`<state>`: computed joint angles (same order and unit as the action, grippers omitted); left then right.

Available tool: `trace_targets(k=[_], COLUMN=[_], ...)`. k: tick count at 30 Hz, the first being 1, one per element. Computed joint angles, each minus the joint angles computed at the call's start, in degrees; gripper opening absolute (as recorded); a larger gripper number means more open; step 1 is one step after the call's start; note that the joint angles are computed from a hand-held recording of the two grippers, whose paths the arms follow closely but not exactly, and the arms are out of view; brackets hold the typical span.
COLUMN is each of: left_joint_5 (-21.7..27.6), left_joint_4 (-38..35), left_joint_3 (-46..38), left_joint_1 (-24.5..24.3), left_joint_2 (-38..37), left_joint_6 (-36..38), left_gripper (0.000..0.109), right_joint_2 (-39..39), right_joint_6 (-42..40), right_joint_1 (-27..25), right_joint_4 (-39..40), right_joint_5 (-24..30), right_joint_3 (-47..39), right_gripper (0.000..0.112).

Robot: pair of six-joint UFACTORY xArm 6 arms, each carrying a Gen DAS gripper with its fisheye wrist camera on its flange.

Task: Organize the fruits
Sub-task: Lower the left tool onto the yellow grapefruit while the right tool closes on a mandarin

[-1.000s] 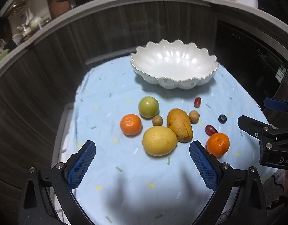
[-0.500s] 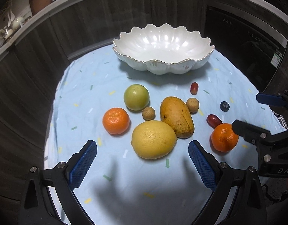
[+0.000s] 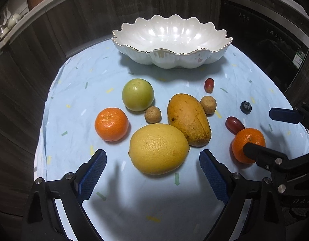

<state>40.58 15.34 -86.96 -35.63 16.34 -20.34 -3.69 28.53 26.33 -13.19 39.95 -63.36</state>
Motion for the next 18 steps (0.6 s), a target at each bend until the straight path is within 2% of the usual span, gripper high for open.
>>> trace_targets(k=[8, 12, 18], left_joint_5=[0.2, 0.9, 1.5], left_joint_4=[-1.8, -3.5, -5.4], left_joint_3=[-1.8, -3.0, -4.2], left_joint_1=[0.0, 0.2, 0.5], left_joint_2=[2.3, 3.5, 4.8], left_joint_6=[1.6, 2.7, 3.6], left_gripper=[0.086, 0.081, 0.081], right_joint_2=[1.5, 2.3, 2.9], right_joint_6=[-4.1, -7.5, -11.5], right_joint_1=[-0.1, 0.0, 0.1], right_joint_4=[4.5, 8.3, 13.6], right_joint_5=[-1.5, -2.3, -3.2], right_joint_3=[-0.3, -0.5, -0.4], right_gripper=[0.074, 0.066, 0.056])
